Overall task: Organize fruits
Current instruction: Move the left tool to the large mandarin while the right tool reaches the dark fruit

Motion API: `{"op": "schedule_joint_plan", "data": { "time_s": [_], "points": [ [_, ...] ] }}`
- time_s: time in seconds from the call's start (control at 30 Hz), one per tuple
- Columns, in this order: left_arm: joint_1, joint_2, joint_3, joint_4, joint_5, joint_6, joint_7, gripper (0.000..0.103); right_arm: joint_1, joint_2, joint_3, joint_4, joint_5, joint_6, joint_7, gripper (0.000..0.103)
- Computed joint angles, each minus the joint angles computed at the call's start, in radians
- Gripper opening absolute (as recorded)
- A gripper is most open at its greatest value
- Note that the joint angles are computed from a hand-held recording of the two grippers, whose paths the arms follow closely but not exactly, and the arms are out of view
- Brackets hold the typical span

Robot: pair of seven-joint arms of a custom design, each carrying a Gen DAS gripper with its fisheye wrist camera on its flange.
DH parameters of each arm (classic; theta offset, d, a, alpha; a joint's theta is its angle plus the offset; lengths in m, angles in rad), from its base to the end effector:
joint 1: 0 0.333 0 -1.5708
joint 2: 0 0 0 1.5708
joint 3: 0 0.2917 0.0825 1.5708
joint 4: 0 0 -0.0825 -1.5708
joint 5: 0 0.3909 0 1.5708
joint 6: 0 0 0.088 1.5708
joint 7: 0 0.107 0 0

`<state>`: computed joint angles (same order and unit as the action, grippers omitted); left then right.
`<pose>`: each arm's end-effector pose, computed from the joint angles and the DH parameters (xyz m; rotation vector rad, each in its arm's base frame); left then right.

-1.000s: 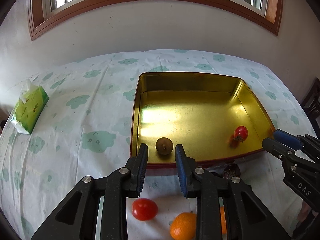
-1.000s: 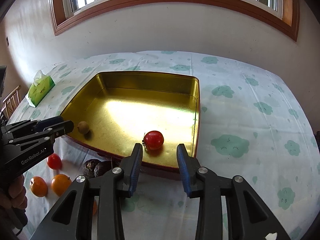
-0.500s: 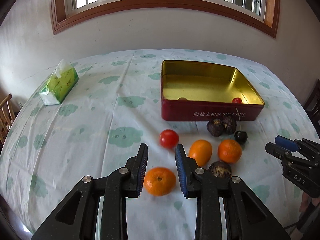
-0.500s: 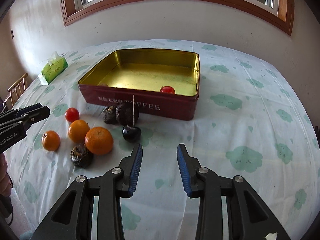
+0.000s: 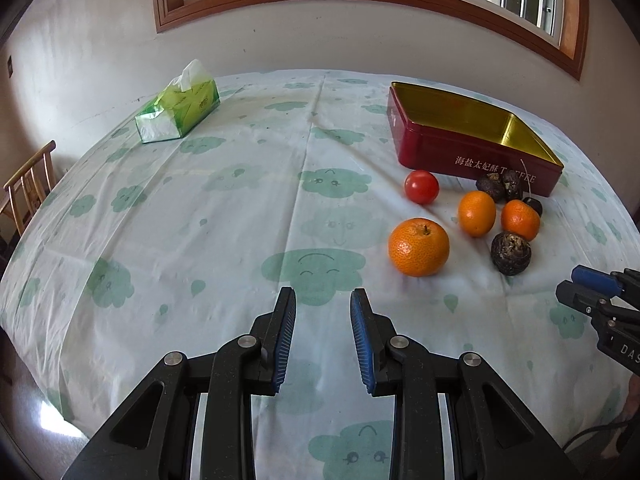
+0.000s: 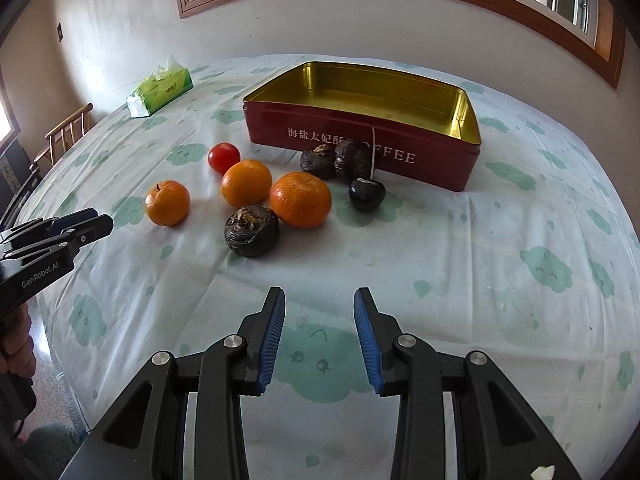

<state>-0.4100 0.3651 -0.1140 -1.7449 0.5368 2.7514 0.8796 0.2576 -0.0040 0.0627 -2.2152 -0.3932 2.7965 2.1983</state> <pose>0.5916 -0.3564 0.4104 -1.6096 2.0573 -0.7681 0.5396 0.1978 0.4142 -1.8707 1.8262 -0.5424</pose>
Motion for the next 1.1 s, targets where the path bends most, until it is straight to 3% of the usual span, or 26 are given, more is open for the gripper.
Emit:
{"op": "schedule_joint_plan", "data": {
  "time_s": [0.3, 0.77, 1.1],
  "points": [
    [0.009, 0.022, 0.023, 0.008, 0.013, 0.001, -0.030, 0.030, 0.030, 0.087, -0.006, 0.085, 0.025, -0.009, -0.043, 0.036],
    [0.010, 0.041, 0.028, 0.017, 0.005, 0.020, -0.030, 0.030, 0.090, 0.195, -0.054, 0.211, -0.083, -0.008, 0.032, 0.043],
    [0.001, 0.060, 0.003, 0.044, -0.030, 0.011, 0.023, 0.030, 0.102, 0.184, -0.069, 0.194, -0.109, 0.008, 0.058, 0.035]
  ]
}}
